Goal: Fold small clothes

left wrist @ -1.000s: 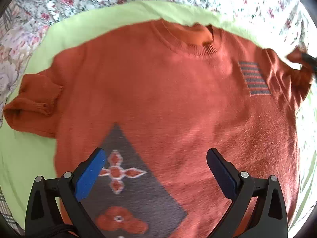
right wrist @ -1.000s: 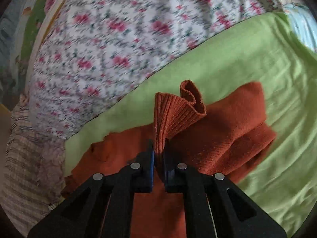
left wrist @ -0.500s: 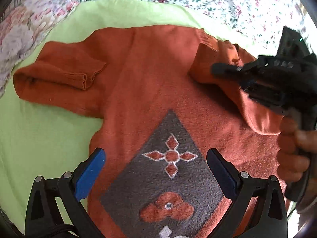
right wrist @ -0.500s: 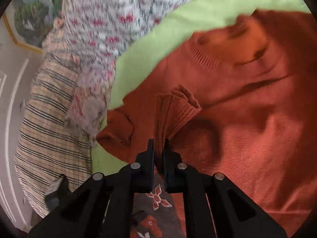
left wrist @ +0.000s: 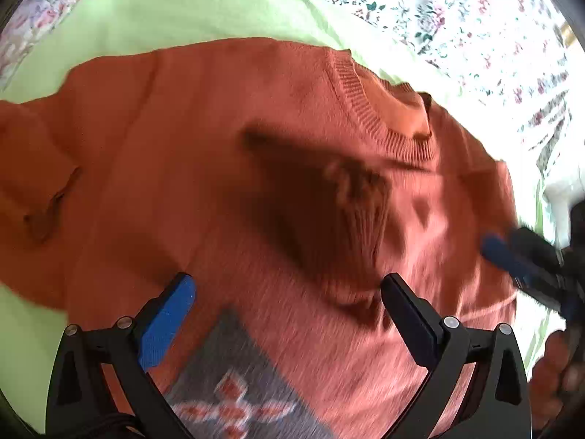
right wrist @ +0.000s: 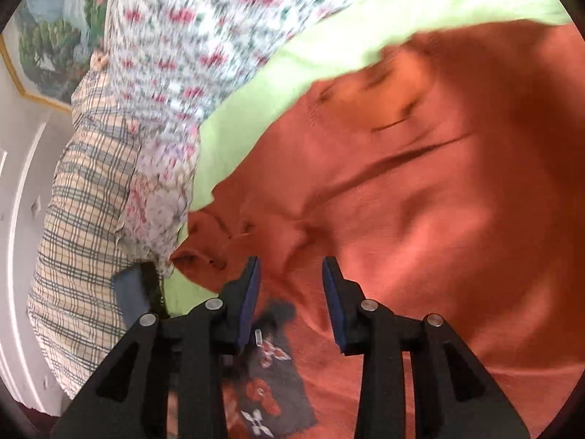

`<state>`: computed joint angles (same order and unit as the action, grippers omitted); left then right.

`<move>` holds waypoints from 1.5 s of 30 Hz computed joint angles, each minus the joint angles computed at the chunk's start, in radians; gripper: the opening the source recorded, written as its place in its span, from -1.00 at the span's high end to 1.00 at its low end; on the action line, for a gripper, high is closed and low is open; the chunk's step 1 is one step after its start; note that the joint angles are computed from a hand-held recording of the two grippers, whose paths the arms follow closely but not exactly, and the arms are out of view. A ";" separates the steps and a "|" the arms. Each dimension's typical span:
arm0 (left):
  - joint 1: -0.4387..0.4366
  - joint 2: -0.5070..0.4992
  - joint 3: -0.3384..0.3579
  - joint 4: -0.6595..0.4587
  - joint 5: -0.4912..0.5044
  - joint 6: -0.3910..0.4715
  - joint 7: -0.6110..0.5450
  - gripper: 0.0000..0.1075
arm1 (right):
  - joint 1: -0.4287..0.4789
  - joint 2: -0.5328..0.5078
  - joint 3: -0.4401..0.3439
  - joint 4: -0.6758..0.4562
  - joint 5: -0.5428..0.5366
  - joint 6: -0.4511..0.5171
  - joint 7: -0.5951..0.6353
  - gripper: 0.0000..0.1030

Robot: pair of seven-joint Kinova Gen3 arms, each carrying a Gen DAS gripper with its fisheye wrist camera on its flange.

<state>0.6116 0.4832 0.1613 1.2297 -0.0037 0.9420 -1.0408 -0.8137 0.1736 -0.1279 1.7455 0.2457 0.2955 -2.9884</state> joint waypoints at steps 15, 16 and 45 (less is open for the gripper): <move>-0.029 0.015 -0.007 0.014 0.026 -0.068 -0.021 0.12 | 0.409 -0.244 -0.501 0.230 0.346 0.238 -0.610 0.28; -0.017 0.026 -0.008 -0.009 0.001 -0.049 -0.028 0.40 | 0.393 -0.243 -0.496 0.230 0.376 0.252 -0.649 0.28; 0.036 -0.032 -0.046 0.037 -0.196 -0.067 0.059 0.95 | 0.664 -0.199 -0.536 0.153 0.253 0.435 -0.182 0.79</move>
